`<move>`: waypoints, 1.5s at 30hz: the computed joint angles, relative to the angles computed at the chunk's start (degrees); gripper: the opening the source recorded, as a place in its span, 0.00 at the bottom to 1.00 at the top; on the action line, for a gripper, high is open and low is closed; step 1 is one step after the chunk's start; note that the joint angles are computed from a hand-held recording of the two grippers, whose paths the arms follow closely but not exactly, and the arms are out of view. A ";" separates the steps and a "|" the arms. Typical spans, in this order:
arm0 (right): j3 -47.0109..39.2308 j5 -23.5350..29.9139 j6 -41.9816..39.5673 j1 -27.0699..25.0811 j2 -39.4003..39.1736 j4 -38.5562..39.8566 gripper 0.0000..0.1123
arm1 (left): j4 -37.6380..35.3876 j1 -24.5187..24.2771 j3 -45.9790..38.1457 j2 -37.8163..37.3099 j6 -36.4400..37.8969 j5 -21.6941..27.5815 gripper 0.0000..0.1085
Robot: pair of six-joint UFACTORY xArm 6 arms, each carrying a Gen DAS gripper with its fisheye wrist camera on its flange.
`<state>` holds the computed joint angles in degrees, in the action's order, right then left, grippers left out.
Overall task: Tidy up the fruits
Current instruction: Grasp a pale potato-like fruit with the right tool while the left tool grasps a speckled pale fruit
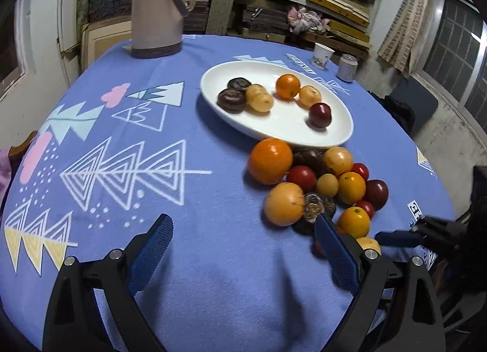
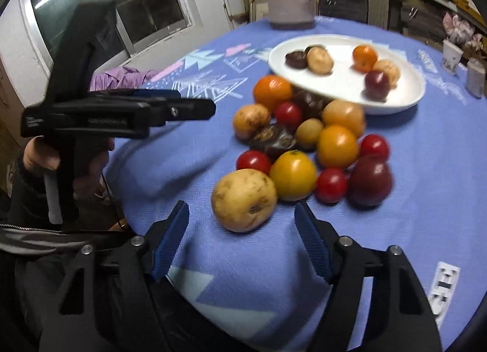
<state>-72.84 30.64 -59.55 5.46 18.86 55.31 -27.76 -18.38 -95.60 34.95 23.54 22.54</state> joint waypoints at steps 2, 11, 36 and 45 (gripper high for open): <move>-1.57 -0.10 3.28 0.76 1.91 -2.99 0.50 | -0.09 0.32 -0.40 0.21 -0.55 0.70 0.87; -1.84 1.05 2.41 -0.16 2.34 -1.18 0.39 | -1.05 -0.60 -3.07 2.28 0.68 3.92 0.87; 1.11 3.22 -2.29 -2.55 -0.02 2.73 0.40 | 1.88 -0.59 -16.98 13.16 0.60 5.98 0.41; 1.60 2.51 -2.00 -2.37 -0.48 2.16 0.39 | -1.83 -0.44 -14.13 11.06 2.89 6.46 0.38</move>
